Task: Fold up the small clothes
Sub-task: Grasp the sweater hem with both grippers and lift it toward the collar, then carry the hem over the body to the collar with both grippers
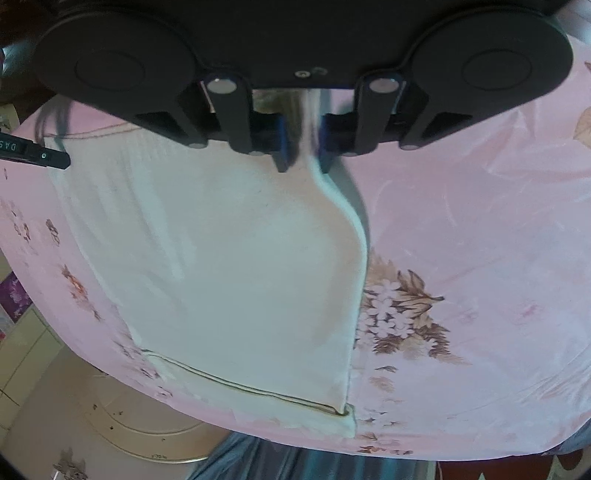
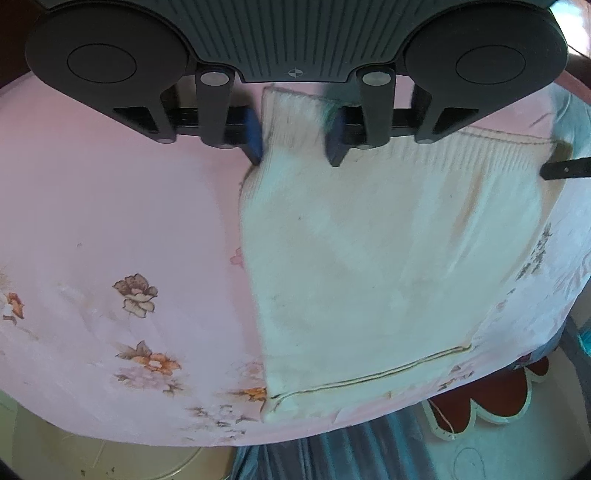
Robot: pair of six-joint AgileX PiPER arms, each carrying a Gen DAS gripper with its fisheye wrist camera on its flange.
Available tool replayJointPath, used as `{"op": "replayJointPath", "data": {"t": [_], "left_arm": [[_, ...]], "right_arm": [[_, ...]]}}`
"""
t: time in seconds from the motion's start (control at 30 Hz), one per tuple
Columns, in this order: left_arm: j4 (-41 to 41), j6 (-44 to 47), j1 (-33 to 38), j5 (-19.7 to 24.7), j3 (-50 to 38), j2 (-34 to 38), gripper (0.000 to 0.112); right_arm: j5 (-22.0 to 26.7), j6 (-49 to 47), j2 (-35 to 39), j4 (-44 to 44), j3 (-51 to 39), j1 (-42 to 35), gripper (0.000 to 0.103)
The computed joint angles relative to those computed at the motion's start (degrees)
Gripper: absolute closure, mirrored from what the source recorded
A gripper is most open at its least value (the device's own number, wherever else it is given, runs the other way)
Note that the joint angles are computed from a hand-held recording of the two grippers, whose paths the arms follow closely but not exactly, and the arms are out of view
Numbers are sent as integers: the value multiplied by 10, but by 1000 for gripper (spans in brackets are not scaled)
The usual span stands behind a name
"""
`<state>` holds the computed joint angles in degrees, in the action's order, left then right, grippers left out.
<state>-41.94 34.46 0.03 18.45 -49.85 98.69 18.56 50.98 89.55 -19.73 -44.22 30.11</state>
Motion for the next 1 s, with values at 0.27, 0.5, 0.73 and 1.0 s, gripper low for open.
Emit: {"op": "replayJointPath", "data": {"t": [0.27,0.5,0.73,1.0], "left_arm": [[-128,116,24,23,-19,-7,108],[-158,123,22,22,-120,24,108],[-77,8,3,9,-294,131,108],[133,-238,-10,74,-612,324,108]], "right_arm": [[-23,-224,-14,220,-10,-45,95],[-19,-333,12,309,-101,-92,95],[-5,-429,119,372,-260,-145,95],[68,-440,330,380,-563,-194,96]]}}
